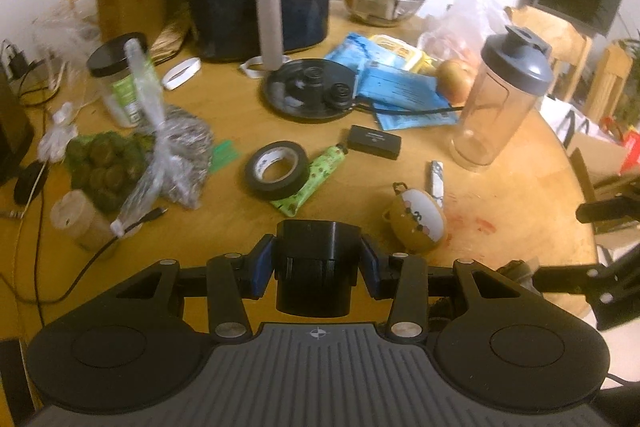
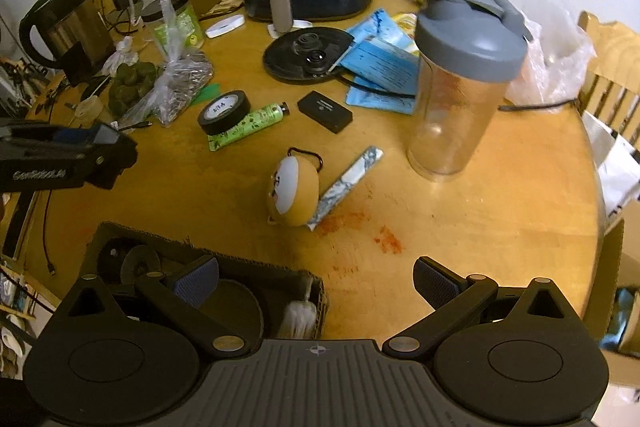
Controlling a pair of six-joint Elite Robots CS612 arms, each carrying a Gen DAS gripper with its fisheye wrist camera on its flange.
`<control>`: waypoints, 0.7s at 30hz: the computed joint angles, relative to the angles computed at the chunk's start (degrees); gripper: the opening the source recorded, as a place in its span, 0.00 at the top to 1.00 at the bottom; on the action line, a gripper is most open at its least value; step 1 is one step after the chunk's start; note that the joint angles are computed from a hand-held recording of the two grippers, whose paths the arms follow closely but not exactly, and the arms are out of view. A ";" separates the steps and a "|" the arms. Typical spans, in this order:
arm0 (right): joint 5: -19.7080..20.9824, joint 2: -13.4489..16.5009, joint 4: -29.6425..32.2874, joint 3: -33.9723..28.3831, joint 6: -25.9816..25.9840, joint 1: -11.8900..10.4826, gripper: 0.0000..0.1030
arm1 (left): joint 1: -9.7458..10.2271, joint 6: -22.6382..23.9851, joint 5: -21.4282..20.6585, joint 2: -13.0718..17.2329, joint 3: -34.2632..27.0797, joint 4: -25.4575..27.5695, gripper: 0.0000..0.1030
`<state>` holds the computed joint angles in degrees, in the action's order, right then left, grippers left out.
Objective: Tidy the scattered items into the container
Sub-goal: 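Lift the black cube with the left tool while the right tool approaches the yellow round pouch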
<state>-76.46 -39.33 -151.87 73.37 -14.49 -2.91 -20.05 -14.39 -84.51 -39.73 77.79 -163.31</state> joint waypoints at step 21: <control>0.66 6.00 5.97 -10.91 -9.71 1.83 0.00 | -0.11 -9.22 3.85 -3.90 7.23 -4.75 0.58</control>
<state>-75.80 -33.33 -145.90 62.45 -24.21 -1.09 -20.16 -23.61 -80.66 -43.63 85.02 -168.06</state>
